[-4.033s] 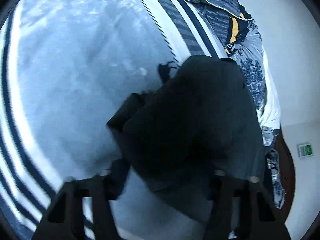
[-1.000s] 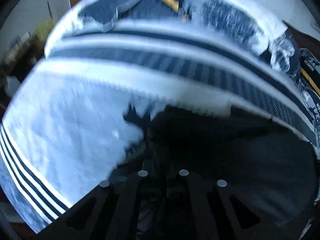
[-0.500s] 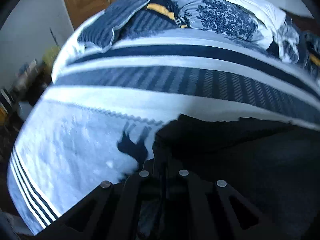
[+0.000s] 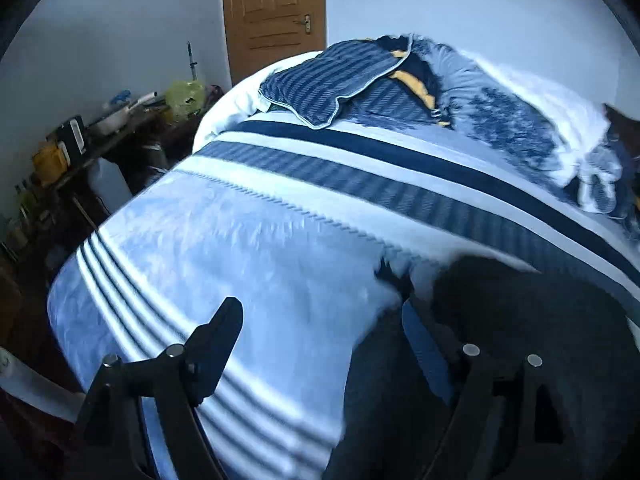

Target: Fold large clothes

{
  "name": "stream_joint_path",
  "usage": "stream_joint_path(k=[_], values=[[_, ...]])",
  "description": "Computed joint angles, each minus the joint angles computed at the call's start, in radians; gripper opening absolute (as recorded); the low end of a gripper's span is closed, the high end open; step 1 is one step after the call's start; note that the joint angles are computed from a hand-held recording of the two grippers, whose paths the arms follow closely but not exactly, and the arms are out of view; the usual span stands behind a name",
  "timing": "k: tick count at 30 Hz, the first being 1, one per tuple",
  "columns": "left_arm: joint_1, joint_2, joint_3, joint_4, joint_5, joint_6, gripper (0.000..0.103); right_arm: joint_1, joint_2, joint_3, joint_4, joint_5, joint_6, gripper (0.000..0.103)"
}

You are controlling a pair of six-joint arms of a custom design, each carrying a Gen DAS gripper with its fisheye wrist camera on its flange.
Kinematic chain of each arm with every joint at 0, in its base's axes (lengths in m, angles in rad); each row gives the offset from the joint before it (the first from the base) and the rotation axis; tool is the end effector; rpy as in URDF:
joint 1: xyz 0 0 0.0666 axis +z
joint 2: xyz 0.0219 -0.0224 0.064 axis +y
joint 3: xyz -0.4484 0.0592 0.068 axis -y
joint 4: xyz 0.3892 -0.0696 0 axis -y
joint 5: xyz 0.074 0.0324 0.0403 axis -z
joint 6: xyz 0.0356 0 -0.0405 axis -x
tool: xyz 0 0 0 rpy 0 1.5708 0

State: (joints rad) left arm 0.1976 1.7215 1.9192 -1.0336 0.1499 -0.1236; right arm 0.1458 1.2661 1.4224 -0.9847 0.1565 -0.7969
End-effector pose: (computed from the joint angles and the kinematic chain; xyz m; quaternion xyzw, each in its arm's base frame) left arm 0.6004 0.1144 0.5590 -0.0075 0.9310 -0.0117 0.3648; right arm 0.4069 0.0537 0.5588 0.3240 0.8712 0.0993 0.3553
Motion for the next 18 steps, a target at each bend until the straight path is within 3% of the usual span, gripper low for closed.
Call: stream_joint_path(k=[4,6,9,10,11,14,15,17,18], values=[[0.058,-0.112,-0.214,0.000,0.092,-0.110,0.082,0.099,-0.159,-0.193,0.081,0.011,-0.077,0.090],[0.075,-0.145,-0.290,0.006,0.126,-0.128,0.082,0.151,-0.210,-0.283,0.096,0.020,-0.144,0.086],[0.104,-0.165,-0.370,0.007,0.228,-0.109,0.082,0.216,-0.240,-0.373,0.114,0.064,-0.218,0.068],[0.111,-0.170,-0.391,0.029,0.240,-0.089,0.082,0.219,-0.244,-0.387,0.124,0.050,-0.231,0.054],[0.118,-0.170,-0.404,0.045,0.241,-0.071,0.080,0.208,-0.248,-0.393,0.142,0.020,-0.224,0.048],[0.121,-0.168,-0.400,0.061,0.264,-0.044,0.076,0.186,-0.243,-0.395,0.157,0.012,-0.223,0.046],[0.120,-0.164,-0.398,0.052,0.269,-0.057,0.071,0.178,-0.237,-0.400,0.162,-0.012,-0.218,0.043],[0.116,-0.157,-0.388,0.022,0.286,-0.084,0.050,0.174,-0.233,-0.406,0.164,-0.022,-0.219,0.030],[0.113,-0.157,-0.388,0.010,0.291,-0.097,0.032,0.180,-0.242,-0.412,0.162,-0.016,-0.230,0.026]])
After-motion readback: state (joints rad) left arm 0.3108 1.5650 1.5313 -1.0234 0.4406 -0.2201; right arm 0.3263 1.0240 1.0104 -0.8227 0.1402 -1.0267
